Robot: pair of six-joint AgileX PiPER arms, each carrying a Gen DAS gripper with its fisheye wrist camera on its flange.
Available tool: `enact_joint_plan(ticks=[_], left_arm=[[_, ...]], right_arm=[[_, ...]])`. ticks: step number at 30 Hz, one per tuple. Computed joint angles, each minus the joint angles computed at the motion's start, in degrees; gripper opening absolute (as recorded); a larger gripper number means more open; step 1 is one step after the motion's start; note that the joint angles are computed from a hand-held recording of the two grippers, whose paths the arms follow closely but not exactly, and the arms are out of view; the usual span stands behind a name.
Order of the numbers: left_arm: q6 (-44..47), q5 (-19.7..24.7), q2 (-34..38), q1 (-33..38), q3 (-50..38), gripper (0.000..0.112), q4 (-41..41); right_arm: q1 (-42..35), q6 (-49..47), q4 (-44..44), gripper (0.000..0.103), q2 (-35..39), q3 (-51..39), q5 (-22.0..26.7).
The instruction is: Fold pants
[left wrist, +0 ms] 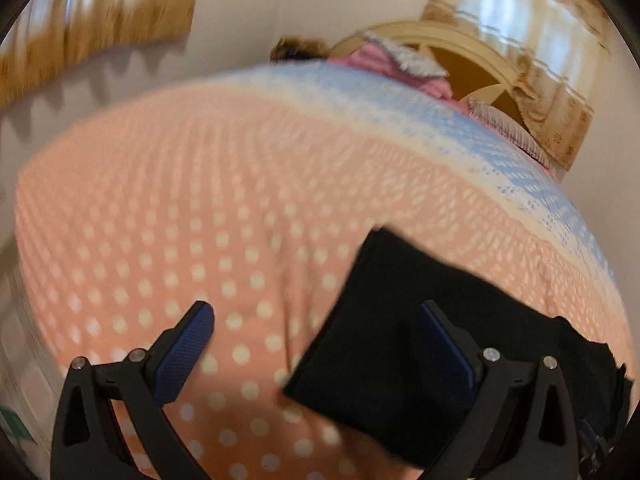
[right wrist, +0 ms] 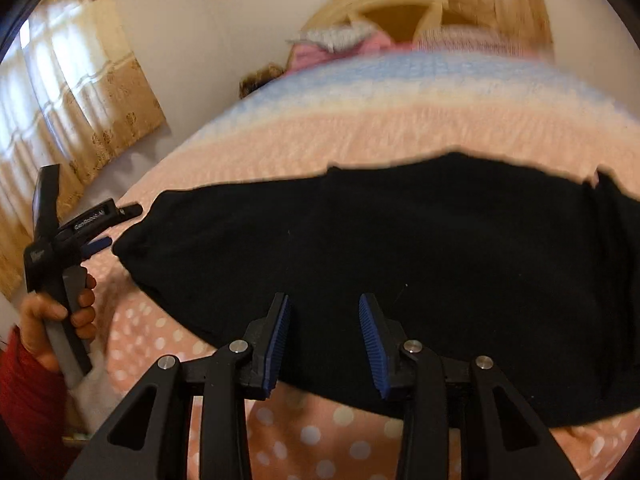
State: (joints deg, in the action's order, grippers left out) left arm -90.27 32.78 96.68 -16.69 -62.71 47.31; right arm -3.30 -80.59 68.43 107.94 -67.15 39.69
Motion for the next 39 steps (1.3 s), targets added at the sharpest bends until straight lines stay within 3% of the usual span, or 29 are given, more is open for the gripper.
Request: enact_joint_plan(ticks=[1,3,5,7,9,10,14,16,22,25,30,35,37,39], left_arm=[[-1.04,-1.33,0.80,-0.05,0.25,0.103,-0.35],[-3.64,2.15,2.02,-3.05,-1.09,0.102,2.82],[-0.97,2.92,3.30,-3.33,-3.66,0.098,1.23],[-1.09,0.37,1.50,-2.86,-1.76,0.078,1.36],[1.04,-2.97,0.41,-1.89,-1.03,0.064,-0.98],[1.09,-3.02,0.01,-1.84,-0.74,0.062,-1.42],[-0.40,-2.06,-0.62,-2.39,-0.12,0.055,-0.71],[-1.14,0.21,-0.63,-3.35,-0.67,0.042,0.73],[-4.37,4.06,-2.46,-5.90,-0.36,0.017,6.26],[-4.61,8.00,-2.39,-9.29,-2.34,0.016,10.32],[-5.51,6.97,-3.76,-11.04,-3.27,0.016,12.52],[-0.66,12.10,-1.78,-10.70,-6.75,0.021,8.64],[-0.45,10.60,-2.20,-8.55,-5.28,0.021,6.14],[-1.06,5.27,-4.37,-5.42,-1.33,0.019,3.96]], right_arm=[[0.42,-2.54,1.32,0.048,-0.13,0.89,-0.67],[1.05,-1.97,-0.18,0.054,-0.91,1.33,-1.19],[1.18,-2.56,0.46,0.059,-0.79,1.56,-1.18],[1.64,-3.20,1.15,0.063,-0.59,1.66,-1.45],[1.99,-4.08,1.56,0.066,-1.49,2.87,-2.12],[2.22,-4.70,1.81,0.066,-1.61,3.18,-2.57],[2.65,-4.01,1.23,0.067,-1.98,2.93,-2.77],[2.09,-3.19,1.17,0.067,-1.54,2.27,-1.50],[0.60,-2.52,1.28,0.067,-1.57,2.16,1.04],[-0.93,-0.91,1.54,0.067,-2.01,2.16,3.38],[-4.06,-1.41,4.47,0.067,-2.80,2.80,6.27],[-6.45,-1.83,6.57,0.067,-3.31,3.00,7.38],[-6.89,-1.06,5.82,0.067,-3.03,2.94,8.11],[-7.13,-0.27,4.84,0.067,-2.66,2.69,8.85]])
